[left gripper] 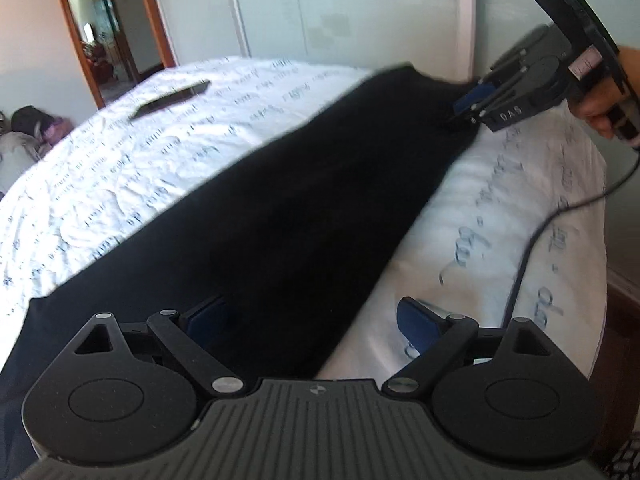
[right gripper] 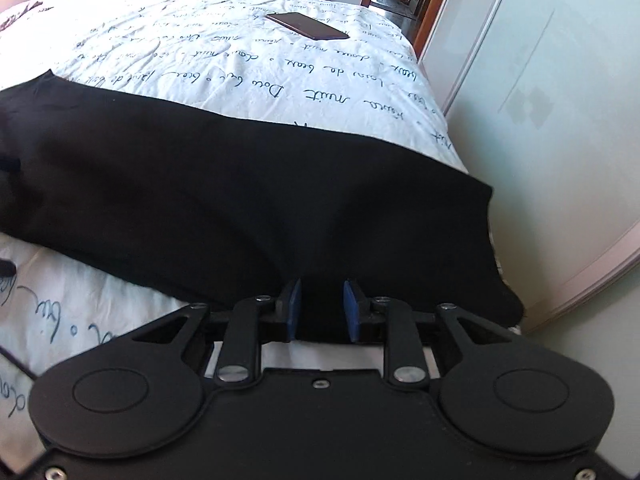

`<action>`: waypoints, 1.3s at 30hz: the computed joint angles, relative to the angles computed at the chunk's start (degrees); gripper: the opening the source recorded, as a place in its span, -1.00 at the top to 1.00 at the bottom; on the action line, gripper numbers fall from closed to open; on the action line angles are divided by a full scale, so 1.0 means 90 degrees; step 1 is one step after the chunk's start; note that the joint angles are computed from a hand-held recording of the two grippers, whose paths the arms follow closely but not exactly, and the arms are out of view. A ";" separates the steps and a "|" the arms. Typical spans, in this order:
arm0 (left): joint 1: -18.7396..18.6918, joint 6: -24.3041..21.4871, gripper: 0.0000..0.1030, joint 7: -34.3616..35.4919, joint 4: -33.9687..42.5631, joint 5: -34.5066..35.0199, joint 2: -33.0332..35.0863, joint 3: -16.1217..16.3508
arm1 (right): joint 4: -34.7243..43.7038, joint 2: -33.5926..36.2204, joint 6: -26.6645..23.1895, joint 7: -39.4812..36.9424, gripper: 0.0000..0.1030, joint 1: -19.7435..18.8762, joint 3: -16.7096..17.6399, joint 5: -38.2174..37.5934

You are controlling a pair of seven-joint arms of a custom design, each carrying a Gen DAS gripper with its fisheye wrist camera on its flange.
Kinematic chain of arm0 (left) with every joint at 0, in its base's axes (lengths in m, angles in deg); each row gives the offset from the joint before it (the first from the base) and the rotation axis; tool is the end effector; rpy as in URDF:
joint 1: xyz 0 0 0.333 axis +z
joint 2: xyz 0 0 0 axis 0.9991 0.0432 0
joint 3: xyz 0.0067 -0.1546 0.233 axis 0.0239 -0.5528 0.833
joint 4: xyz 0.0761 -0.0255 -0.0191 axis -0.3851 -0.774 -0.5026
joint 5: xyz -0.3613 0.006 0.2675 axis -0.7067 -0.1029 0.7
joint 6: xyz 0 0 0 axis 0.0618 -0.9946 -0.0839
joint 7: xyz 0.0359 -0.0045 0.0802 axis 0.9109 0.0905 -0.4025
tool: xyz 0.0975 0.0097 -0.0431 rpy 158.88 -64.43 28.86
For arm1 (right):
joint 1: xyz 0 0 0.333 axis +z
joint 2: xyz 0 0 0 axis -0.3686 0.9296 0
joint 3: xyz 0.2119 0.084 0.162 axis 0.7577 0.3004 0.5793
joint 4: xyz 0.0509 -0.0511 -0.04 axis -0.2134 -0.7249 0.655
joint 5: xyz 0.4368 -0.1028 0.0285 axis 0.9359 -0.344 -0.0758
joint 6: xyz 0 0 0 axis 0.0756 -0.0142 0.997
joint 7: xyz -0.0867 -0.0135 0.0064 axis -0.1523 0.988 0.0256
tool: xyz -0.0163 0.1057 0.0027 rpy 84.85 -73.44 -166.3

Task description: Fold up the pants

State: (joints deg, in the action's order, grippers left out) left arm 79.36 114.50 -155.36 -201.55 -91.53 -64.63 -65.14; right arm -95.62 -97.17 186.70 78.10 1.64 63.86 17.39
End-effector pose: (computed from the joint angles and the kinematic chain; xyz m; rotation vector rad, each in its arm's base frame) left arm 0.4637 -0.0759 0.3990 -0.3878 2.6568 -1.0390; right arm 0.3746 0.2200 0.4560 -1.7714 2.1058 -0.8918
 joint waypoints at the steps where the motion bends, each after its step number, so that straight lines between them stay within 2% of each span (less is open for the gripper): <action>1: -0.0068 0.0030 -0.83 -0.0080 0.0066 -0.0282 0.0031 0.0067 | -0.0020 -0.0042 0.0199 0.0215 0.41 -0.0078 0.0085 -0.0153; 4: -0.0118 0.0404 -0.98 -0.0698 0.0381 -0.0675 0.0404 -0.0088 | 0.0044 0.0253 0.1159 0.0540 0.40 -0.0230 0.0069 -0.0471; 7: 0.0033 0.0895 -0.87 -0.1485 0.0553 0.0122 0.0795 -0.0525 | 0.0317 0.0869 0.1510 -0.0067 0.24 -0.0056 -0.0263 -0.0113; 9: -0.0073 0.1006 -0.87 -0.1190 0.0358 0.0098 0.0689 -0.0379 | 0.0366 0.0987 0.1383 -0.0531 0.20 0.0023 -0.0248 -0.0023; 11: -0.0082 0.0813 -0.88 -0.0952 0.0256 -0.0026 0.0520 -0.0138 | 0.0364 0.0822 0.1134 -0.0697 0.18 0.0086 -0.0198 0.0127; 14: -0.0043 0.0799 -0.90 -0.1100 0.0295 -0.0385 0.0418 0.0022 | 0.0394 0.0706 0.1300 -0.0040 0.18 -0.0156 0.0100 -0.0154; 16: -0.0066 0.1342 -0.97 -0.1186 0.0371 -0.0845 0.0508 0.0017 | 0.0453 0.0843 0.1864 0.0651 0.10 -0.0412 0.0315 -0.0598; 18: -0.0036 0.2115 -0.97 -0.1385 0.0492 -0.1018 0.0733 -0.0124 | 0.0626 0.1173 0.2335 0.1006 -0.02 -0.0563 0.0370 -0.0923; 19: 0.0068 0.2399 -0.97 -0.1689 0.0538 -0.0781 0.0855 -0.0249 | 0.0780 0.1441 0.2476 0.1002 -0.13 -0.0564 0.0329 -0.0966; 20: 0.0226 0.2461 -0.95 -0.2056 0.0571 -0.0373 0.0938 -0.0333 | 0.0927 0.1695 0.2528 0.0801 -0.16 -0.0468 0.0222 -0.0872; 21: 0.0341 0.2416 -0.94 -0.2304 0.0592 -0.0044 0.1006 -0.0344 | 0.1136 0.2034 0.2482 0.0214 -0.17 -0.0254 -0.0013 -0.0545; 22: 0.0468 0.2210 -0.90 -0.2522 0.0656 0.0299 0.1080 -0.0310 | 0.1354 0.2312 0.2218 -0.0283 -0.16 -0.0098 -0.0085 -0.0331; 24: 0.0683 0.1698 -0.81 -0.2831 0.0642 0.0631 0.0936 -0.0106 | 0.1662 0.2523 0.1799 -0.0253 -0.16 -0.0158 0.0188 -0.0755; 25: 0.0745 0.1419 -0.82 -0.2866 0.0650 0.0578 0.0831 0.0072 | 0.1758 0.2546 0.1947 -0.0091 -0.14 -0.0177 0.0224 -0.0925; 26: 0.0836 0.1118 -0.85 -0.2883 0.0664 0.0444 0.0705 0.0297 | 0.1821 0.2579 0.2348 0.0103 -0.14 -0.0222 0.0205 -0.1113; 28: 0.1091 0.1011 -0.86 -0.2999 0.0634 0.0193 0.0464 0.0563 | 0.2216 0.2966 0.3284 0.0246 -0.14 -0.0303 0.0091 -0.1307; 29: 0.1219 0.1171 -0.88 -0.3018 0.0612 0.0120 0.0369 0.0614 | 0.2492 0.3257 0.3621 0.0211 -0.14 -0.0335 0.0059 -0.1392; 31: 0.1495 0.1967 -0.88 -0.3120 0.0561 0.0168 0.0219 0.0537 | 0.3310 0.4088 0.3978 -0.0246 -0.14 -0.0297 -0.0018 -0.1357; 33: 0.1668 0.3078 -0.91 -0.3168 0.0501 0.0309 0.0168 0.0409 | 0.4203 0.4955 0.4010 -0.0861 -0.13 -0.0180 -0.0094 -0.1159; 34: 0.1782 0.3832 -0.94 -0.3266 0.0500 0.0466 0.0211 0.0269 | 0.4566 0.5303 0.4036 -0.1112 -0.13 -0.0136 -0.0138 -0.0945; 35: 0.1876 0.4533 -1.00 -0.3382 0.0499 0.0645 0.0291 0.0148 | 0.4982 0.5723 0.4133 -0.1679 -0.13 -0.0159 -0.0116 -0.0329; 36: 0.2118 0.5082 -1.00 -0.3460 0.0508 0.0739 0.0385 -0.0118 | 0.5318 0.6074 0.4215 -0.2306 -0.13 -0.0260 -0.0010 0.0406; 37: 0.2582 0.5520 -1.00 -0.3844 0.0540 0.1072 0.0509 -0.0551 | 0.5657 0.6392 0.4176 -0.2722 -0.13 -0.0337 0.0086 0.0943; 38: 0.2836 0.5711 -1.00 -0.4105 0.0568 0.1282 0.0584 -0.0763 | 0.6018 0.6691 0.4054 -0.2948 -0.13 -0.0353 0.0126 0.1275; 39: 0.2869 0.5704 -1.00 -0.4096 0.0641 0.1267 0.0643 -0.0751 | 0.6310 0.6954 0.3974 -0.3212 -0.13 -0.0400 0.0195 0.1594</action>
